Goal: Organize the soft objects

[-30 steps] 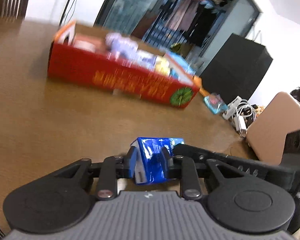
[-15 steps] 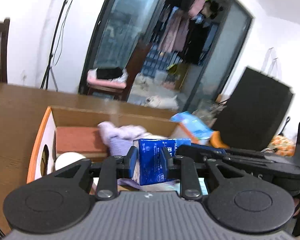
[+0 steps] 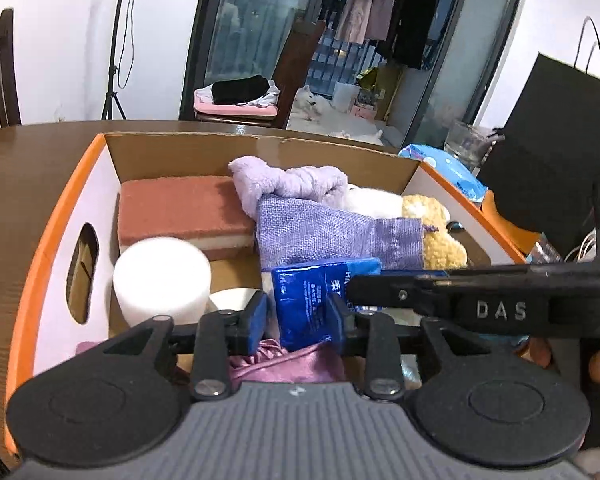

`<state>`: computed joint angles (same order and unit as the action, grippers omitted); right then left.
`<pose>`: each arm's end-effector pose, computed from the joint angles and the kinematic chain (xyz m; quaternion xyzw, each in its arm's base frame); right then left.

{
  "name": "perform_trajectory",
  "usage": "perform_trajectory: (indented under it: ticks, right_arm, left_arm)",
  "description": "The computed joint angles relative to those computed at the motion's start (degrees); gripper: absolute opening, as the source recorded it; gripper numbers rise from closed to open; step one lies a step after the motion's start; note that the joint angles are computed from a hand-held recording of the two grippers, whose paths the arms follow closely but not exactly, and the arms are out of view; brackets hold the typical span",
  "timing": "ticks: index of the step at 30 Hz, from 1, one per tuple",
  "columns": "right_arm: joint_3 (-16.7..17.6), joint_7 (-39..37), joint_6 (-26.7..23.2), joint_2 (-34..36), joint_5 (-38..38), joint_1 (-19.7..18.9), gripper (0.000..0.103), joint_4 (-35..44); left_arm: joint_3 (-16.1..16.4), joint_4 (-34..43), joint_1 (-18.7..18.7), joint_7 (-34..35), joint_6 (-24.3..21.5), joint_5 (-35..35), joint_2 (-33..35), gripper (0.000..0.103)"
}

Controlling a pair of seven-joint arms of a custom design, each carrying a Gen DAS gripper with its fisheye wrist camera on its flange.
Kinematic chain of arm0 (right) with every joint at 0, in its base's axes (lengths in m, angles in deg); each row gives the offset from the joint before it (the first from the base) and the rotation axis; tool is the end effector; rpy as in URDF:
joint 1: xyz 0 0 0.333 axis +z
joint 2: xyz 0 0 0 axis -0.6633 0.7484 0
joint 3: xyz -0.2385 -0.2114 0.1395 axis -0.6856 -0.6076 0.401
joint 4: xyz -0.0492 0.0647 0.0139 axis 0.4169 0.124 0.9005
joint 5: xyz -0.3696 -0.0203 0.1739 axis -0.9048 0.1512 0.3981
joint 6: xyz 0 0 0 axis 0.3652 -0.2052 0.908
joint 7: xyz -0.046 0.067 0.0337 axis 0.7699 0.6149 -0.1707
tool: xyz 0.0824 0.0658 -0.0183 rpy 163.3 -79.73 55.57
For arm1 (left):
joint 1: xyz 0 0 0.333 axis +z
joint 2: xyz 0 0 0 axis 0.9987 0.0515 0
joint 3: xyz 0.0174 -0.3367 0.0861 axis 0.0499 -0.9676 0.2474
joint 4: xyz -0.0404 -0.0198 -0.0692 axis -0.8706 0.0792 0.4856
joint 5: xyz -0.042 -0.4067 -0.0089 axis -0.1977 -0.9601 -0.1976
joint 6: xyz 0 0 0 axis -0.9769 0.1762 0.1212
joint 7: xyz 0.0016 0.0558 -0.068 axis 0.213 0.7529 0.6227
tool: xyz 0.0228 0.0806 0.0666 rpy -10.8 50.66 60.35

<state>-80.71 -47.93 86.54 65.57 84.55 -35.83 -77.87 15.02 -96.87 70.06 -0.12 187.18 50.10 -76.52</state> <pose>0.5654 0.0574 0.4475 -0.7985 0.4241 -0.0022 0.4273 0.4561 -0.3375 0.4511 -0.7044 0.5638 -0.3662 0.2276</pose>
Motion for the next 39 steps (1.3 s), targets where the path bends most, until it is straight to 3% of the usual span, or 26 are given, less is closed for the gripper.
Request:
perform_trajectory:
  ticks: [4,8,13,17,19,21,23,26,30,39]
  right_arm:
    - [-0.32,2.26,-0.52,-0.95,-2.73,-0.25,0.023,0.19]
    - [-0.78,1.00,3.54,-5.69,-3.36,-0.25,0.026,-1.85]
    - [-2.68,-2.87,5.80,-13.09,-5.72,-0.61,0.044,-4.92]
    - [-5.00,-7.52,8.98,-18.32,-5.14,-0.58,0.052,-7.92]
    - [-7.77,-14.06,9.03,-20.89,0.66,0.53,0.069,-9.86]
    - [-10.41,-24.27,9.13,-22.68,9.50,1.95,0.089,-11.89]
    - [-11.60,-31.37,8.78,-24.28,16.30,1.71,0.091,-14.02]
    - [-12.20,-35.23,6.71,-26.35,20.67,-0.10,0.091,-16.81]
    - [-12.15,-38.12,4.57,-29.17,23.33,-2.49,0.092,-20.53]
    - [-11.67,-38.43,4.00,-37.22,24.04,-5.48,0.092,-27.33]
  left_arm:
    - [-0.60,-0.27,-0.62,4.60,-2.82,-2.97,-1.35,0.040]
    - [-2.16,-1.51,-1.22,6.72,-8.48,-5.30,-6.65,0.041]
    - [-5.43,-3.61,-1.89,8.36,-16.69,-8.74,-14.31,0.049]
    - [-9.13,-4.54,-2.79,8.43,-25.72,-11.28,-18.67,0.056]
    - [-11.73,-4.65,-3.07,6.69,-30.92,-9.67,-19.60,0.079]
    - [-15.52,-4.78,-3.41,1.36,-38.11,-5.87,-19.88,0.086]
    - [-16.87,-5.20,-5.03,-0.77,-41.96,-4.08,-19.98,0.088]
    - [-18.33,-6.09,-7.43,-4.02,-45.71,-1.16,-19.85,0.097]
    - [-19.65,-6.18,-10.72,-6.21,-51.11,0.78,-18.11,0.097]
    - [-19.76,-6.68,-17.10,-9.97,-57.42,0.16,-17.09,0.098]
